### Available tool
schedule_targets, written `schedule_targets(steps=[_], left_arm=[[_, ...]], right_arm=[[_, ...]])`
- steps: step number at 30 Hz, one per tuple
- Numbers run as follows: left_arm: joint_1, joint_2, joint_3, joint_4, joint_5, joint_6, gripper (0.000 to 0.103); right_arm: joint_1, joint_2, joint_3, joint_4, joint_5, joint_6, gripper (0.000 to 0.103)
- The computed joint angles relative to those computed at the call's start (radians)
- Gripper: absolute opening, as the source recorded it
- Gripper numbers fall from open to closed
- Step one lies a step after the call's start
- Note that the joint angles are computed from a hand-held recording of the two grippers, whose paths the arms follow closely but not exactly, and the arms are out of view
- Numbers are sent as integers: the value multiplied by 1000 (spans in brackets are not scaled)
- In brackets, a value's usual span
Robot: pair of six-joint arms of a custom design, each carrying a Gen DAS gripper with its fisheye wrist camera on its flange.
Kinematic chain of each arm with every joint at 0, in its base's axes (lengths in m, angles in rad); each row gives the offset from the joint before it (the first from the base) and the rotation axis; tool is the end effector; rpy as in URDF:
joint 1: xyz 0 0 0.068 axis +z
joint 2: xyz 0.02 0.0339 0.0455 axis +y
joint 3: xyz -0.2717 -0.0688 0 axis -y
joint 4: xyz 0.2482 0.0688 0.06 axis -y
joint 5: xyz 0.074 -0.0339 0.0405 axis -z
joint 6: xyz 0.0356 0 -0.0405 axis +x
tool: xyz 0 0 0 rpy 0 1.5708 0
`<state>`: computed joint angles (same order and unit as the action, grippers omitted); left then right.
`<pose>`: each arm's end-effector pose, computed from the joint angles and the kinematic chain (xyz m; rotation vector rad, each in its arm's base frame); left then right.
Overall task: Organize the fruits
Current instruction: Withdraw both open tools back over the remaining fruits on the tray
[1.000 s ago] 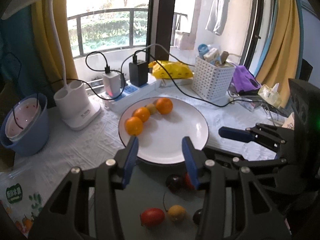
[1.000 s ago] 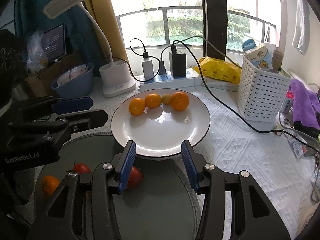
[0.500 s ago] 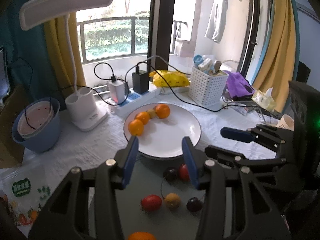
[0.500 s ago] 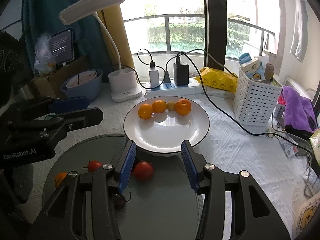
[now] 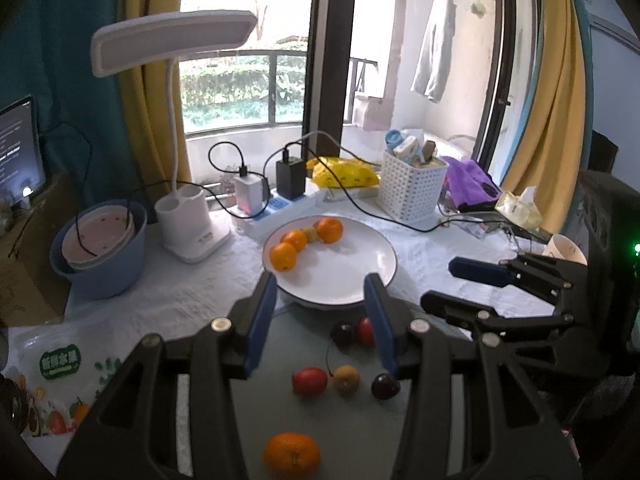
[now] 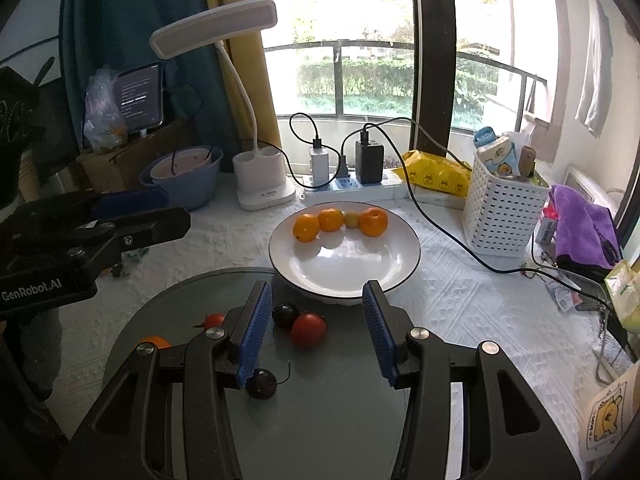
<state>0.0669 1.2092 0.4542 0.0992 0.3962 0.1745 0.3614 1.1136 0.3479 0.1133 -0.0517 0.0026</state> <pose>0.2308 0.0017 0.1761 0.3314 2.1591 -0.3043 0.1936 0.0751 0.1620 -0.4268 2.1933 0.2568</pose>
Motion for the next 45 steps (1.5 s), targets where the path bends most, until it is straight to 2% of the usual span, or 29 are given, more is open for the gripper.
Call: schedule_targets(steps=[28,36,45], left_arm=[[187,-258,-162,-145,132,110,47],[238,-262,-199,-161,166,157,47],[309,-242,-247,-163,198,218,47]], right_arm=[[267,-174,-95,-111,211,149,50],[337,-180,-125,-111,264,204,50],[412,-116,-159,-57,297,263,50]])
